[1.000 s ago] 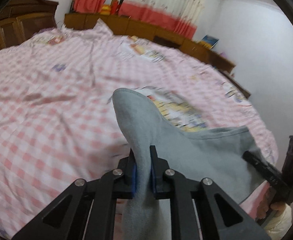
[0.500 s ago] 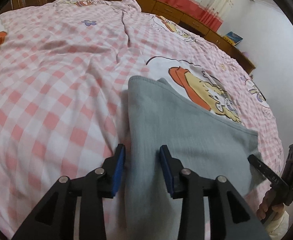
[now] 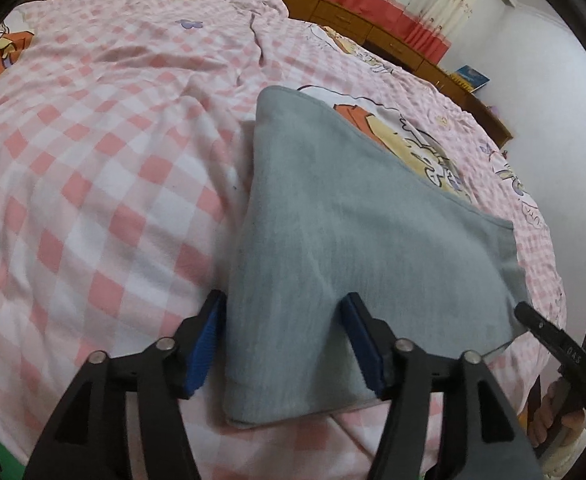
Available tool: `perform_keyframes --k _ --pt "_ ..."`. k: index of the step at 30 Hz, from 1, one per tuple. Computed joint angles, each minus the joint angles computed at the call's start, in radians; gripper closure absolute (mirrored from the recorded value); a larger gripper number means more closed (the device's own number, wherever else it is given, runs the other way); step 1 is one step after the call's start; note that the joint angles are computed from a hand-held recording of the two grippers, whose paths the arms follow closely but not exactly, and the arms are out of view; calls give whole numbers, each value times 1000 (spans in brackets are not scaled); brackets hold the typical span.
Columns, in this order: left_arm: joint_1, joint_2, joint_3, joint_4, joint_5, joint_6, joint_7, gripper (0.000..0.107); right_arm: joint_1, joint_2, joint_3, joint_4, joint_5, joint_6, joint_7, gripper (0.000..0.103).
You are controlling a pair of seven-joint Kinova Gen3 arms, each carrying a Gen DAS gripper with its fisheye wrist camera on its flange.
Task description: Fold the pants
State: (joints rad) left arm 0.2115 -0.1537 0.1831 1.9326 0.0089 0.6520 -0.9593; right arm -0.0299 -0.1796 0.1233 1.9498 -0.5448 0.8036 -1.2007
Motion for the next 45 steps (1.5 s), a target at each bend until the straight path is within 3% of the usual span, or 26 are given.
perform_keyframes --k 5,10,16,19,25,29,34,39,45 --pt "1 16 29 -12 -57 11 40 38 10 17 10 9 -28 17 -13 60" --pt "22 1 9 -21 -32 23 -19 74 24 10 5 5 -27 36 -23 60" --pt "24 -36 9 -56 -27 67 -40 90 6 -59 -27 30 52 -29 -73 60" --pt "24 -65 14 -74 -2 59 -76 91 -23 -71 8 32 35 -22 -50 60" --pt "38 -51 113 -179 -101 106 -52 92 -35 -118 45 57 19 -64 -48 60" --pt "74 -21 142 -252 -139 123 -53 93 -53 -126 92 68 -1 -76 -26 60" --pt "148 62 180 -364 -219 175 -63 94 -60 -113 163 89 -78 -57 45 60" --pt "254 183 191 -472 -330 243 10 95 -4 -153 116 121 -22 -132 32 60" --pt "351 303 156 -565 -329 288 -15 95 -29 -134 195 107 -22 -95 63 60"
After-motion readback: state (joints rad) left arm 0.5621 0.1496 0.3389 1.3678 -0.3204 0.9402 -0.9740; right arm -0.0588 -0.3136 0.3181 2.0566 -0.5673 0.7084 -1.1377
